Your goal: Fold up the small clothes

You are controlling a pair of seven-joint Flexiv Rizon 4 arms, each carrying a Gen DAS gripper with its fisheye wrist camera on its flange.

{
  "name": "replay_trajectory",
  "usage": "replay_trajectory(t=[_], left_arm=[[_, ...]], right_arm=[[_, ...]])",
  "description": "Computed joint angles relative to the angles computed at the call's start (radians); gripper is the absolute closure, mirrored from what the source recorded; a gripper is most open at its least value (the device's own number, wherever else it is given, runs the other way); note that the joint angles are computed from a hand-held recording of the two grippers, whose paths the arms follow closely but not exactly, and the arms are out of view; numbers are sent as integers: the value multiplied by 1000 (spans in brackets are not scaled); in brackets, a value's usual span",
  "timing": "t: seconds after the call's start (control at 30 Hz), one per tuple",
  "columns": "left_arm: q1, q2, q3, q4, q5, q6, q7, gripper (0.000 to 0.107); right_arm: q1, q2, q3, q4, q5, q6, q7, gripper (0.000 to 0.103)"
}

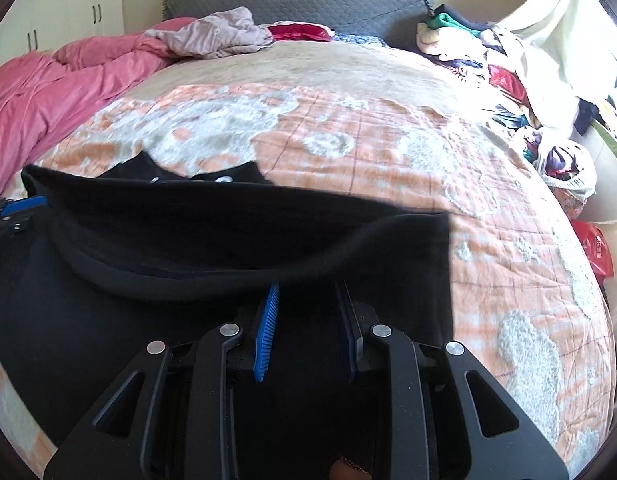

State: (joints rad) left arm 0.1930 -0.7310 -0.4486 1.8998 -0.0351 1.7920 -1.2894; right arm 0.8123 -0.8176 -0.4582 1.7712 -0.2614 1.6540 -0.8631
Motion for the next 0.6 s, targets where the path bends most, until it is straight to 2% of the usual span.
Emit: replay_trajectory(t=[0.03,0.23,0.4,0.43,0.53,0.6], left_arm=[[-5,8,14,4,-7,18,-12,71],[62,22,-13,12,-27,22,-90,68],[171,-3,-90,17,-32,-16,-142,67],[194,-10,-113,17,-32,-32,-141,62],[215,-28,-139,9,-38,-83,-113,59],[191,-35,-120,1,-52,-98,-93,59]], right_arm=[[-15,-3,10,-11,6,-2,6,78],[-47,-11,10,-23,43,-3,69,78],[-30,2,-31,15,66,26,90,75],[-36,6,-27,18,68,31,86,75],[-62,13,-1,17,62,29,60,61],[-79,13,19,9,53,14,47,61]])
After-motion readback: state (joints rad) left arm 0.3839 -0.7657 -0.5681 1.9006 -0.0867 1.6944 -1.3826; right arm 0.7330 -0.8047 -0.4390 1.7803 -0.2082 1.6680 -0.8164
